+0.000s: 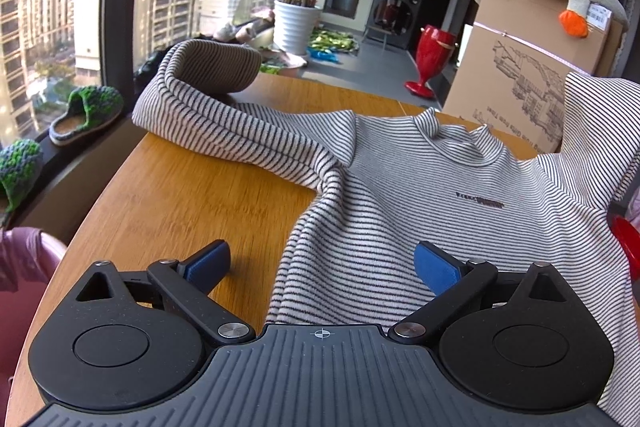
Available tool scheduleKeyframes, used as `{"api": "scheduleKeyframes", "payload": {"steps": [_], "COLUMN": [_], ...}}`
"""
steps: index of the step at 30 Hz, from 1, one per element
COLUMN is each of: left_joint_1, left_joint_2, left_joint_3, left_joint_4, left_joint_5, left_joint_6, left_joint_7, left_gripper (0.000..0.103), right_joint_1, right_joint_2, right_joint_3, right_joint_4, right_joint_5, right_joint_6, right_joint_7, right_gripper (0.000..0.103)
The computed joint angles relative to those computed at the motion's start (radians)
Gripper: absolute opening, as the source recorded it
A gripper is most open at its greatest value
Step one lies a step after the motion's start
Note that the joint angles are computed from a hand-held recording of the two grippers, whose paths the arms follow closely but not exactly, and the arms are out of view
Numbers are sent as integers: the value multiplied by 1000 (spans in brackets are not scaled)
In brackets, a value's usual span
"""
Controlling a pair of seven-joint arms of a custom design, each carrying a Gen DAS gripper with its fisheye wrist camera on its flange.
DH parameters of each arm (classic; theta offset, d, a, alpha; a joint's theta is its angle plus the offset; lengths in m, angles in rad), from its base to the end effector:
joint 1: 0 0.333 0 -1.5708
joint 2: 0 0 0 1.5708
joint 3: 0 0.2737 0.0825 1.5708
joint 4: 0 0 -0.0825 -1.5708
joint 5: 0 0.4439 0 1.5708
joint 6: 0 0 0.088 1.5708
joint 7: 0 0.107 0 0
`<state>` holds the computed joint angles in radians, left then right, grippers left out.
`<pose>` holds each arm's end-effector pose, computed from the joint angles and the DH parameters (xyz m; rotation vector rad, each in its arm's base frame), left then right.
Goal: Fold clothes
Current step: 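Lay the sleeve flat beside the shirt body and release the right gripper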
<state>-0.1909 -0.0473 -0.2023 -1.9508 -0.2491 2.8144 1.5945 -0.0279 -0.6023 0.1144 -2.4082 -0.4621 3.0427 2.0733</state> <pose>0.6081 -0.2412 0.5453 -1.5802 1.9813 -1.1517 0.4882 0.0855 0.6180 -1.4767 1.4202 -1.0651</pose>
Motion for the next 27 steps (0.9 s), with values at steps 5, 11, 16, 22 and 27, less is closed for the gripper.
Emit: {"api": "scheduleKeyframes", "payload": {"steps": [5,11,16,22,27], "left_joint_1": [-4,-38,-176,-85,-84], "left_joint_2": [-58,-118,-275,-316,-268], "left_joint_3": [4,20,118,67,78], "left_joint_4": [-69,-126,-211,-243,-220], "left_joint_5": [-23,-138,-456,-366,-421], "left_joint_6": [42,85,-62,-213,-169], "left_joint_7": [16,144,475,333,358], "left_gripper": [101,101,101,101,101], "right_joint_1": [114,196,369,427,335], "right_joint_2": [4,-277,-441,-323,-221], "right_joint_3": [-25,-35,-112,-121,-61], "right_joint_4": [21,-214,-356,-361,-300], "right_joint_5": [74,157,311,442,394], "right_joint_6": [-362,-431,-325,-216,-171], "right_joint_7": [-60,5,59,127,200], "right_gripper": [38,54,55,56,56]}}
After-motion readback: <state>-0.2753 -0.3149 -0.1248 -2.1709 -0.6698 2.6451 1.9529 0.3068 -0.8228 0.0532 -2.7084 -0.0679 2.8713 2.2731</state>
